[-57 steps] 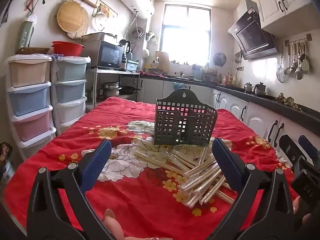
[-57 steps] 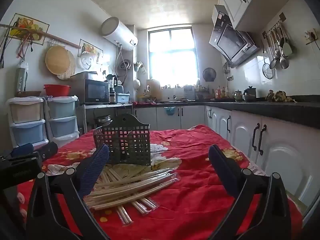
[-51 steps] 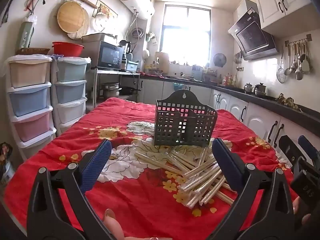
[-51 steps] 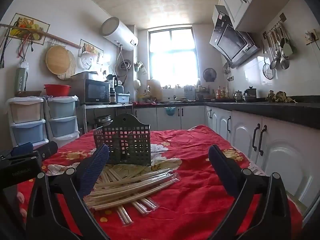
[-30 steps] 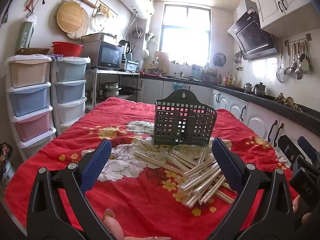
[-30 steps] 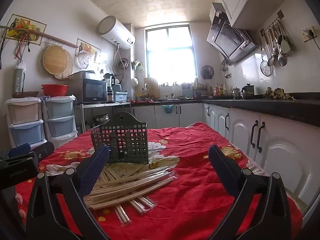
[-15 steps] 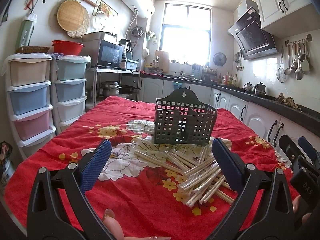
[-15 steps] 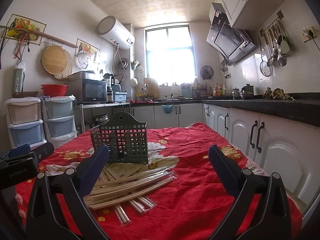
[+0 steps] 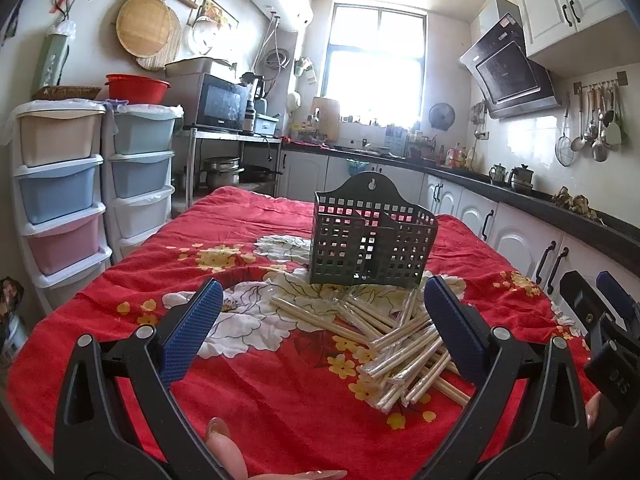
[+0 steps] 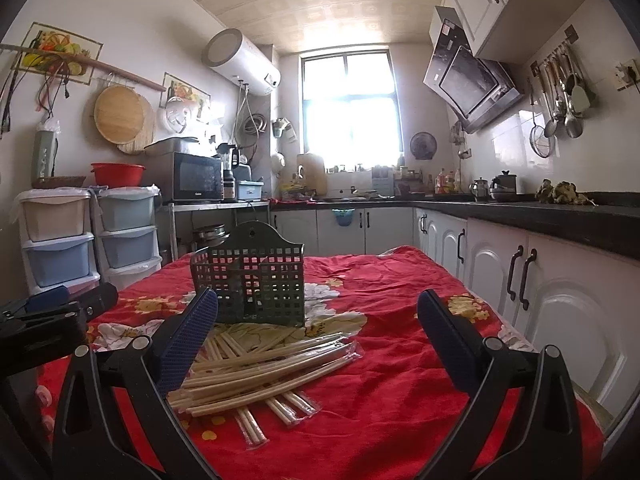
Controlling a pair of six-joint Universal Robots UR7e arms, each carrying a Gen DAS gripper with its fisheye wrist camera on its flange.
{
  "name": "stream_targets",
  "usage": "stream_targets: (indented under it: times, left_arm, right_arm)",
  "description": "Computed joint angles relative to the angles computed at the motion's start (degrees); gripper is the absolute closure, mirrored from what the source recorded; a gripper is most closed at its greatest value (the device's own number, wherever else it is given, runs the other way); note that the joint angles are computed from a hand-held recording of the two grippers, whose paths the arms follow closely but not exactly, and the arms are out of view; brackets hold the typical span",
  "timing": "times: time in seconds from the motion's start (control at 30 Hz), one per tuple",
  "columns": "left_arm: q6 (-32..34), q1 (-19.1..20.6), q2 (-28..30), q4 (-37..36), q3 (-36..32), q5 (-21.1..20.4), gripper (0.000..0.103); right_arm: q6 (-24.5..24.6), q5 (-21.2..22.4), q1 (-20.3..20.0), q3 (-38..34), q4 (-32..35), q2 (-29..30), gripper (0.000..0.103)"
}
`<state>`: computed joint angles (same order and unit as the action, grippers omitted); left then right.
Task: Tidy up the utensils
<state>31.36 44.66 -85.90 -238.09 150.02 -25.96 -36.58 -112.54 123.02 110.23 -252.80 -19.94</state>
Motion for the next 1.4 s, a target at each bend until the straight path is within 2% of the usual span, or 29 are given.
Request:
stream_targets:
  times: [0.13, 0.23, 0.33, 0.5, 0.7, 0.87, 1.03, 1.3, 1.4]
  left_arm:
    - [-2.3, 1.2, -1.4, 3.0, -0.1, -0.5, 0.01]
    - [-6.0, 2.5, -3.4, 8.3, -0.6, -0.8, 0.01]
    - [-10.4, 3.9, -6.1, 14.6, -1.0, -1.3, 0.01]
    - [-13.2, 5.9, -8.9, 20.2, -2.0, -2.1, 0.01]
    - [-16.5, 8.3, -11.8, 26.1, -3.6, -4.0, 0.01]
    - [-17.2, 8.9, -12.7, 29.4, -5.2, -5.2, 0.01]
    - [-17.1, 9.3, -12.6, 31.6, -7.2, -6.7, 0.01]
    - [-22.2, 12.3, -12.7, 42.0, -11.8, -11.3, 0.01]
    - [-24.5, 14.1, -12.2, 46.7, -14.4, -12.8, 0.01]
  right_arm:
    - [-0.1, 0.7, 0.1, 0.3, 1.8, -0.4, 0.006]
    - [-0.6, 1.2, 0.2, 0.3, 3.7, -0.7, 0.006]
    - [0.0, 1.5, 0.2, 0.3, 8.2, -1.7, 0.006]
    - [0.1, 1.4, 0.4, -0.5, 15.2, -3.1, 0.006]
    - [3.4, -0.2, 0.8, -2.1, 25.8, -5.1, 0.006]
    - [3.8, -1.4, 0.9, -4.2, 31.4, -6.0, 0.006]
    - [6.9, -2.1, 0.4, -6.9, 37.4, -7.2, 0.006]
    - [11.3, -3.2, -1.4, -11.6, 48.1, -9.1, 0.006]
    - [12.3, -4.1, -2.6, -12.8, 50.0, -9.5, 0.006]
